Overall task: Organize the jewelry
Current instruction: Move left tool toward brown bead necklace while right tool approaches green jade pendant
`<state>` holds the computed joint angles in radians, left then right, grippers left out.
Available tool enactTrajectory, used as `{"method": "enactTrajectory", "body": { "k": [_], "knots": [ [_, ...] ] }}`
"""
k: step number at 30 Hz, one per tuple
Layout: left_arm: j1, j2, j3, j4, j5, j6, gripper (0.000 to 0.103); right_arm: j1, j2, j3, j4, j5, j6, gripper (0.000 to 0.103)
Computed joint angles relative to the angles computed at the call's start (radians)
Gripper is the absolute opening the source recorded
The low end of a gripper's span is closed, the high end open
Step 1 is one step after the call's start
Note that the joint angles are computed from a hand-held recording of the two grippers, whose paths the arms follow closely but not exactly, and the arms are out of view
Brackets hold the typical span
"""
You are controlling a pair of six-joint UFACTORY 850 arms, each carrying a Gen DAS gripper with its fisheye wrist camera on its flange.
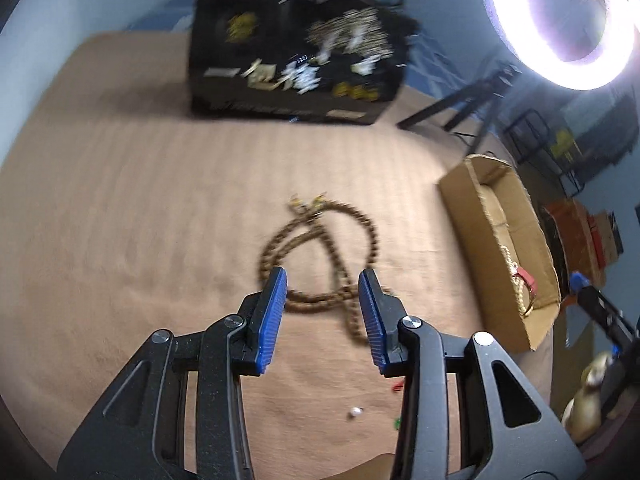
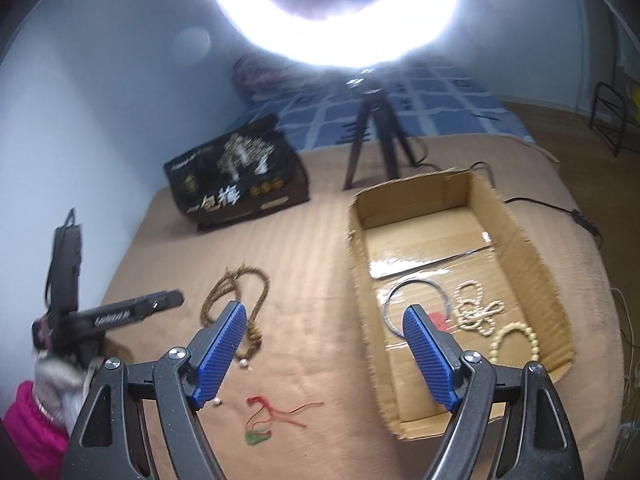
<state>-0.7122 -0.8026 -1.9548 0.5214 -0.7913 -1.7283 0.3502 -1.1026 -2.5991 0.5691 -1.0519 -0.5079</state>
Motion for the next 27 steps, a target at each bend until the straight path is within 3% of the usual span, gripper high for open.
{"method": "enactTrajectory", "body": {
  "k": [8,12,18,23,27],
  "knots": [
    [0.028,0.047,0.120,-0.022,0.114,-0.077,0.038,0.018,0.004,0.044,-0.020,-0.044,-0.023,0.082],
    [0.037,0.040,0.129,-0.034,0.146,-0.099,0.054,0.025,0.027,0.103,-0.010,-0.070,-0.073,0.082],
    [0.056,0.029,0.143,-0.082,0.194,-0.116,0.056,0.037,0.032,0.149,0.003,-0.130,-0.124,0.075],
    [0.068,0.016,0.152,-0.161,0.261,-0.084,0.058,0.039,0.010,0.141,-0.003,-0.190,-0.112,0.062],
    [0.066,-0.014,0.106,-0.192,0.232,-0.032,0.064,0.044,0.010,0.161,-0.021,-0.213,-0.118,0.059]
  ]
}}
